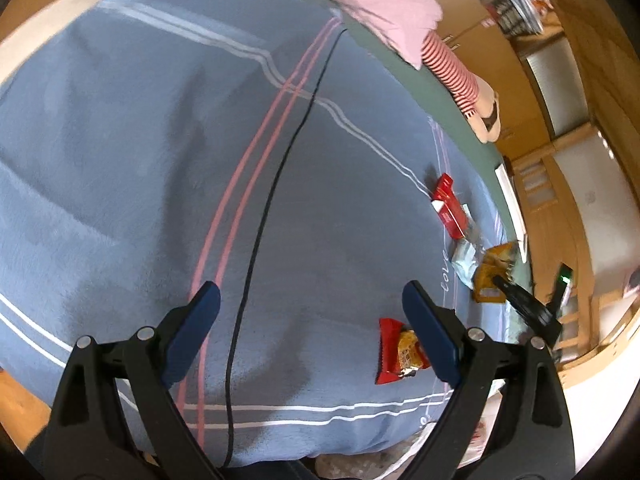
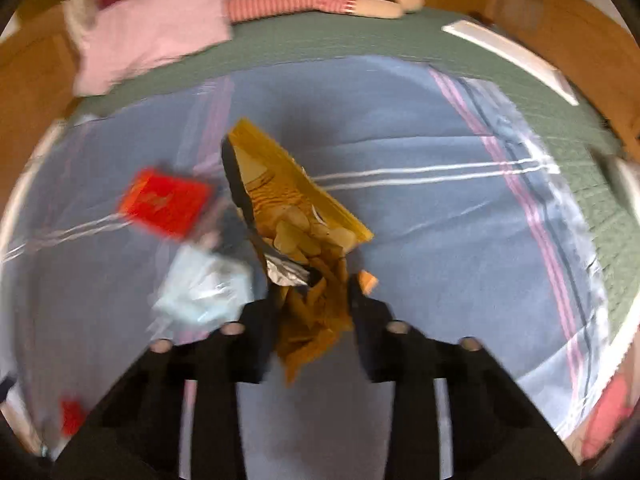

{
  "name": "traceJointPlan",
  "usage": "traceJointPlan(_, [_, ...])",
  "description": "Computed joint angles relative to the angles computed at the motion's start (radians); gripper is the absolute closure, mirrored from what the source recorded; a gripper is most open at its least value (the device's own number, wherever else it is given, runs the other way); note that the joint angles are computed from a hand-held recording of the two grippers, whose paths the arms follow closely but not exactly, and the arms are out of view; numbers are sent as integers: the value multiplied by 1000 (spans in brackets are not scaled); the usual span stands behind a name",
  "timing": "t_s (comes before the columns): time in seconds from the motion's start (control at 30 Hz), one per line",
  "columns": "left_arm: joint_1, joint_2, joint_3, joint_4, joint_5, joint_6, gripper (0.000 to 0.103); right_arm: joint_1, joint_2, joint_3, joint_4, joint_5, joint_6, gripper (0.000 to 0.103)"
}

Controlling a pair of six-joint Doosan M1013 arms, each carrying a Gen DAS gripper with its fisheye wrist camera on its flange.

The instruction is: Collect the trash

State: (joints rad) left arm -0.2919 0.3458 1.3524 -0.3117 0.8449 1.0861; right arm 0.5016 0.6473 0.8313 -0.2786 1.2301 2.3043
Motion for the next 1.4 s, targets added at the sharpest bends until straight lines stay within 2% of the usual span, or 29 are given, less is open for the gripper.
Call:
traceJointPlan(0.07, [-14, -2, -20, 21, 17, -14, 11, 4, -66, 87, 52, -88, -1, 74])
traceJointPlan(0.13, [-22, -4, -32, -54, 7, 23, 11, 2, -136, 181, 115, -192, -9, 74])
traceJointPlan(0.17, [-29, 0, -44, -67, 17, 29, 11, 6, -149, 195, 115, -210, 1, 74])
traceJointPlan(0.33, [-115, 89, -189, 25, 176, -54, 10, 15, -245, 322, 147, -306, 98, 74])
traceJointPlan(0.5, [-197, 155, -255, 164, 273, -77, 10, 50, -290, 380, 114, -283, 114, 74])
traceJointPlan(0.6, [-226, 176, -254, 247, 284, -78, 10, 66, -301, 397, 129, -287, 88, 74])
traceJointPlan(0.7, [-241, 197, -265, 337, 330, -81, 13, 76, -302, 406, 129, -294, 70, 74])
traceJointPlan(0.73, [-243, 200, -265, 345, 329, -66, 20, 82, -300, 403, 130, -293, 63, 74])
traceJointPlan(0.77, [-245, 200, -265, 352, 329, -57, 32, 84, -299, 404, 130, -296, 61, 74])
traceJointPlan(0.8, [-251, 201, -265, 377, 329, -51, 37, 89, -299, 404, 131, -299, 60, 74])
traceJointPlan(0.83, [-256, 199, -260, 402, 325, -47, 49, 91, -300, 406, 136, -305, 59, 74])
traceJointPlan(0.87, [-259, 194, -252, 421, 317, -43, 56, 92, -301, 407, 141, -309, 58, 74])
traceJointPlan(0.97, [-260, 179, -231, 416, 278, -46, 70, 98, -307, 412, 144, -311, 58, 74])
traceJointPlan(1.07, [-266, 154, -203, 442, 225, -73, 72, 109, -320, 419, 119, -309, 76, 74])
traceJointPlan(1.2, [-279, 92, -129, 472, 80, -90, 73, 127, -352, 433, 58, -304, 94, 74])
traceJointPlan(1.4, [-296, 15, -24, 437, -87, -78, 73, 154, -402, 458, 9, -288, 70, 74])
